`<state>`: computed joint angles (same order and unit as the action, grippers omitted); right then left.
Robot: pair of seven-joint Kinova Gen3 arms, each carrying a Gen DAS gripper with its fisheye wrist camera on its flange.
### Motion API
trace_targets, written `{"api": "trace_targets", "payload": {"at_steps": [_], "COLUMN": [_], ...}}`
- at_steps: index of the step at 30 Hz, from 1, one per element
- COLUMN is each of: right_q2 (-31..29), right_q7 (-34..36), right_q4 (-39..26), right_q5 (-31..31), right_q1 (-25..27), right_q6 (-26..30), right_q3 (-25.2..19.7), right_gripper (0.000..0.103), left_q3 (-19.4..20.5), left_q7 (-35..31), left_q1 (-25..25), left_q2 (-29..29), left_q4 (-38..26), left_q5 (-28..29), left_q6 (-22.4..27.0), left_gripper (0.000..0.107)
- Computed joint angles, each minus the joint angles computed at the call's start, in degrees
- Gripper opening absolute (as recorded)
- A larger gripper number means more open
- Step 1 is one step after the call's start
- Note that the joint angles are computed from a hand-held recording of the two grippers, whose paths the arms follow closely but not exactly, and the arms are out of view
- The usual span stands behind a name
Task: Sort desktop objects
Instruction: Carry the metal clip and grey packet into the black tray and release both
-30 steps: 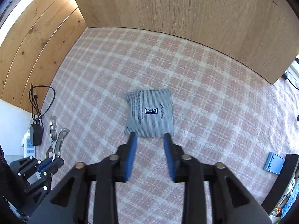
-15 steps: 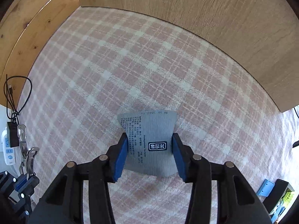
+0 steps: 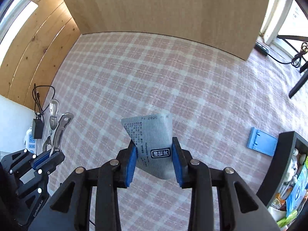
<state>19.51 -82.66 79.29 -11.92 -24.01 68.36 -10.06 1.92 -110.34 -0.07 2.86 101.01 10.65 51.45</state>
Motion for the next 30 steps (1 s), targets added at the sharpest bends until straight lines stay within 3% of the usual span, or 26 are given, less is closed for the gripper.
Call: {"api": "trace_targets", "payload": {"at_steps": [5, 10, 15, 22, 30], "right_q2": [-5.42, -8.79, -6.70, -4.77, -2.45], "right_q7": [3.63, 12.42, 17.65, 23.74, 25.82], "right_q4": [3.13, 5.61, 3.83, 0.85, -0.73], "right_q5": [-1.22, -0.98, -1.69, -2.21, -2.78], "right_q1": [7.51, 18.06, 26.92, 36.13, 39.59], "right_q6": [1.22, 3.94, 4.32, 7.18, 7.96], "right_q3": [3.08, 7.33, 11.36, 13.69, 13.40], "right_gripper": [0.033, 0.033, 0.033, 0.033, 0.035], "left_q3": [5.21, 9.10, 11.52, 12.25, 10.67], "left_q7": [5.71, 12.40, 17.40, 21.01, 22.41], "left_q1": [7.61, 16.33, 24.91, 35.17, 41.13], "left_q2": [1.62, 5.00, 10.01, 17.69, 22.46], "left_q4": [-1.89, -6.65, -13.28, -23.55, -30.52], "left_q5": [-2.08, -4.68, -7.28, -11.09, -13.99], "left_q6": [-1.07, -0.91, 0.45, 3.49, 6.81], "left_gripper": [0.004, 0.004, 0.004, 0.004, 0.008]}}
